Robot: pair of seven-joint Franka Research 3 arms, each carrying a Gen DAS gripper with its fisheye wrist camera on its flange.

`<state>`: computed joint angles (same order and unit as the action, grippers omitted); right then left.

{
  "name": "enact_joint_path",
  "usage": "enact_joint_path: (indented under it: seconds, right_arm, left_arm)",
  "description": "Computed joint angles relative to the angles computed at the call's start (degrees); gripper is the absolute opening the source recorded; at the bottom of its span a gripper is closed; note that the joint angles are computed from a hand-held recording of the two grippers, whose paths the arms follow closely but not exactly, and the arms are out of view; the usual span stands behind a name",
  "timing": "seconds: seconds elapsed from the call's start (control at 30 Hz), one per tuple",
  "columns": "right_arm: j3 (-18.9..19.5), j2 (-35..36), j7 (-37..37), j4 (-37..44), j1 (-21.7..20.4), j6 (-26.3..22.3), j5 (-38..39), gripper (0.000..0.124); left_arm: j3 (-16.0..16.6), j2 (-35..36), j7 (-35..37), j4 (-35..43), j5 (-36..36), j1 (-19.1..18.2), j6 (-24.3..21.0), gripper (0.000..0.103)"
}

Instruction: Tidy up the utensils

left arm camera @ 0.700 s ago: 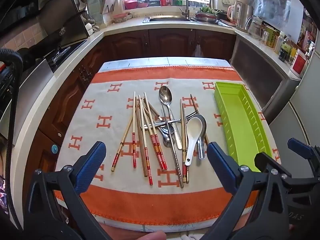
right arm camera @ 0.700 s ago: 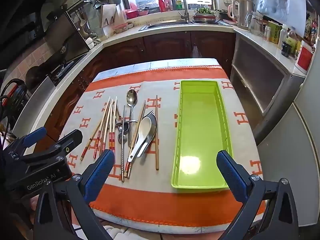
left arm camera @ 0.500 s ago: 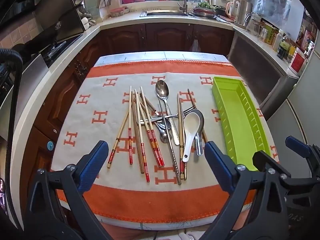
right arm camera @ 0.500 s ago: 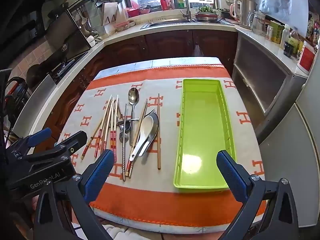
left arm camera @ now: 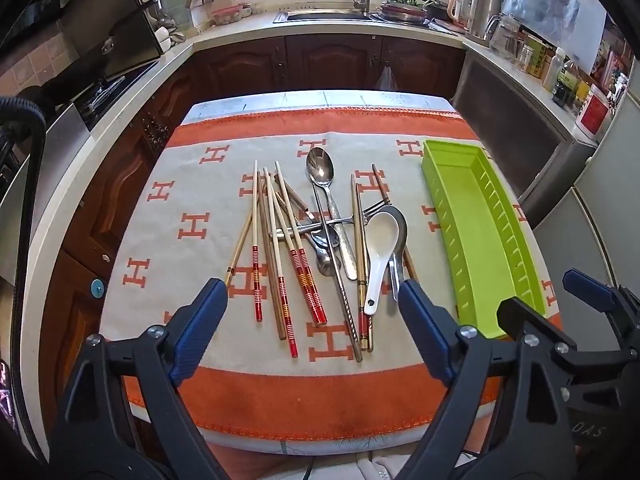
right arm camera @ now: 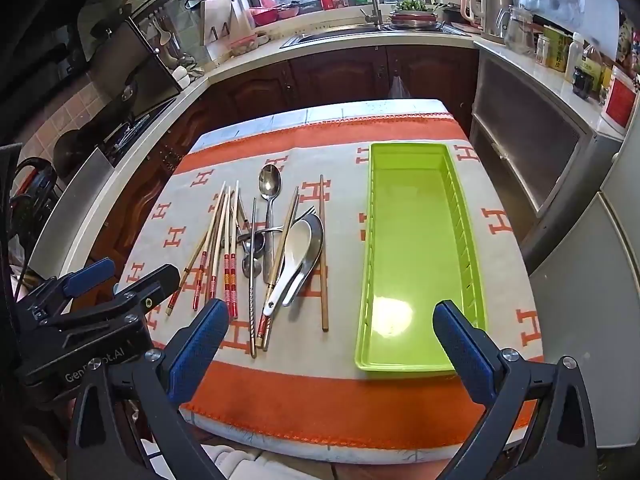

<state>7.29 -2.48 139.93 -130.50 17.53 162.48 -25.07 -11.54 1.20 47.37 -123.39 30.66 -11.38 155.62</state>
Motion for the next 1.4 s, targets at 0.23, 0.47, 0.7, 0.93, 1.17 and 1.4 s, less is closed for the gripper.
enact_joint_path:
  seconds: [0.23, 0.47, 0.7, 0.93, 1.17, 1.4]
  right_arm:
    - [-0.09, 0.03, -0.24, -0.03, 0.11, 0.21, 0.41, 0.103]
    - [0.06, 0.06, 0.41, -0.1, 0.17, 0.3, -0.24, 0.103]
    - [-0.04, 0.08, -0.12, -0.1, 0.19, 0.33, 0.48, 0.103]
    - [-0.13, 0.03, -0.36, -0.22, 0.06, 0.53, 0.59, 0.103]
    - [-0.03, 0.02, 0.12, -0.45, -0.01, 0.82, 0.24, 0.103]
    - [-0.04, -0.05, -0.35, -0.47, -0.01, 0.74, 0.82, 0.103]
  left_arm:
    - [0.0, -0.35, 0.51, -0.42, -0.56, 0.07, 0.37, 0.084]
    - [-0.08, -0.79, 1.27, -0.82, -1.32, 0.12, 0.51, 0.082]
    - [-0.22, -0.92, 1.62, -0.85, -1.7, 0.02, 0.28, 0.082]
    - [-0.31, -0.95, 2.76, -0.96, -3.34, -0.08, 0.49, 0.082]
    - [-0.28, -1.22, 3.92, -1.08, -4.69, -0.03, 0.64, 0.08]
    - [-0.22, -1.71, 5.48, -1.54, -6.37, 0.1, 0.79, 0.079]
